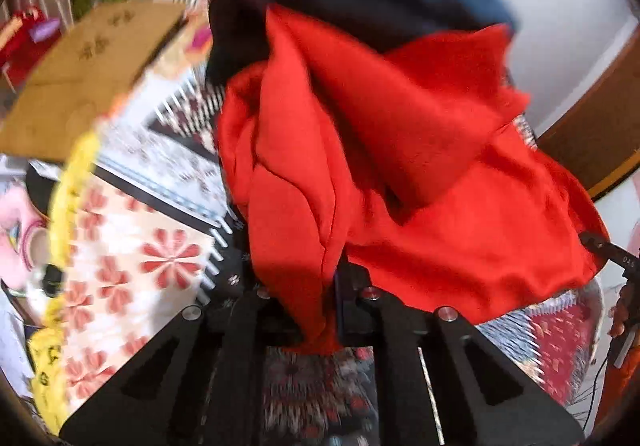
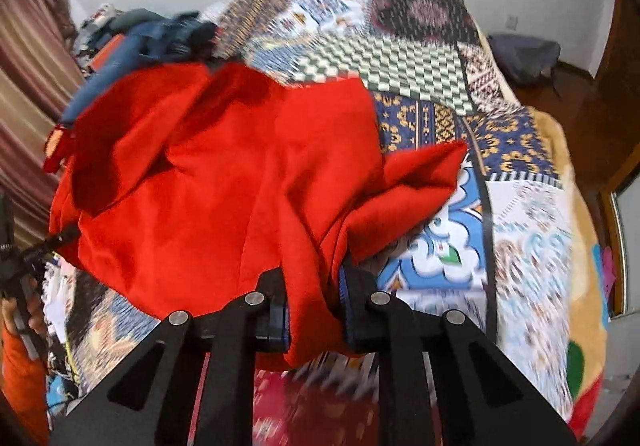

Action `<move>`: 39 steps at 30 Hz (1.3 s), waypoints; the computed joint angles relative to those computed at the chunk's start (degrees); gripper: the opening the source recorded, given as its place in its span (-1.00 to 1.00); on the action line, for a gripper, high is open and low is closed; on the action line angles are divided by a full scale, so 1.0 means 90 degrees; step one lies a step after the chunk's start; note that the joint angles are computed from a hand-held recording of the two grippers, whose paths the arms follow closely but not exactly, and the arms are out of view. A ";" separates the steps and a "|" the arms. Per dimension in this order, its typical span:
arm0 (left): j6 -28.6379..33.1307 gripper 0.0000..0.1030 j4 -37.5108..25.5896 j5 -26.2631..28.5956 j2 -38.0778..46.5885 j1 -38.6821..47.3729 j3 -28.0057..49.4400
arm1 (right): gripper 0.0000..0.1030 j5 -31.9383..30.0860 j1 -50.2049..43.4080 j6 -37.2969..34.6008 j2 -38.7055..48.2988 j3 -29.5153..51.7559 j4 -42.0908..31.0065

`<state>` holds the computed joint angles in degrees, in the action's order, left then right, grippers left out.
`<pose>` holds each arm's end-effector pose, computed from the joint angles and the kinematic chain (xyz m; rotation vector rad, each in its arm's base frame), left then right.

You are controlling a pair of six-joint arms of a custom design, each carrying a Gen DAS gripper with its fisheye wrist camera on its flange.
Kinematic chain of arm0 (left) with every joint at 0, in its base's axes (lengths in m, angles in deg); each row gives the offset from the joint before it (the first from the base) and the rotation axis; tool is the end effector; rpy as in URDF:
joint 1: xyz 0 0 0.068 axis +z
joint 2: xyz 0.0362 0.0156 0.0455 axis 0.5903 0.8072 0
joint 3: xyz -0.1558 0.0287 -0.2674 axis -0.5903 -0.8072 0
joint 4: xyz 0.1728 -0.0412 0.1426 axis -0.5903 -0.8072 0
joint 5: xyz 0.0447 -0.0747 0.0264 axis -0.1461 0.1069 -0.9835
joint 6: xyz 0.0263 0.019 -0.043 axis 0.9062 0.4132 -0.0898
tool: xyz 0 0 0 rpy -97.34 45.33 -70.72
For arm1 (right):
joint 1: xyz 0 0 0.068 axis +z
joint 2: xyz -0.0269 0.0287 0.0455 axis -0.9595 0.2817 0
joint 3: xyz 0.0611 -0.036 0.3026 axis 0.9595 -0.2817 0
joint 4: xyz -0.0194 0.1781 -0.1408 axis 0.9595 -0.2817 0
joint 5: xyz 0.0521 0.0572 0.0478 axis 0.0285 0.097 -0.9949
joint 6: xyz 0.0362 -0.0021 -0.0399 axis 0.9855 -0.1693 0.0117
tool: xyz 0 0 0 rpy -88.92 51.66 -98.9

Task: Fold large clothes

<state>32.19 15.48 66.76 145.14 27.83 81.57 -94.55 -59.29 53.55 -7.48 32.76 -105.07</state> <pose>0.2388 -0.0391 0.2380 -0.2545 2.6073 -0.3323 0.2276 0.0654 0.3173 -0.1833 2.6186 0.4016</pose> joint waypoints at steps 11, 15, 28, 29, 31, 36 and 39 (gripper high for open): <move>0.0792 -0.79 -0.1621 0.0813 -0.2334 0.0820 -0.1159 | -0.51 0.0635 0.0504 0.0743 -0.2075 -0.1335 -0.0455; 0.0767 -0.30 -0.1307 0.0316 -0.2225 0.0801 -0.1817 | -0.37 0.0575 0.0240 0.0800 -0.2184 -0.0971 -0.0805; 0.1172 0.14 -0.1510 -0.0789 -0.1452 0.0175 0.0196 | 0.09 0.1357 0.0930 0.0839 -0.1329 0.0201 -0.0544; 0.1176 0.28 -0.1386 -0.0905 -0.1207 0.0001 0.0311 | 0.13 0.1349 0.1014 0.0841 -0.1212 0.0186 -0.0461; 0.1356 0.51 -0.1101 -0.1197 -0.0712 -0.0354 0.0406 | 0.15 0.1234 0.1164 0.0785 -0.0883 0.0106 -0.0218; 0.1835 0.86 -0.0548 -0.1788 0.1319 -0.0689 0.0845 | 0.15 0.1383 0.1371 0.0724 -0.0268 -0.0273 0.0080; 0.1831 0.87 -0.0390 -0.1434 0.1923 -0.0317 0.1264 | 0.15 0.1451 0.1311 0.0556 -0.0195 -0.0618 0.0267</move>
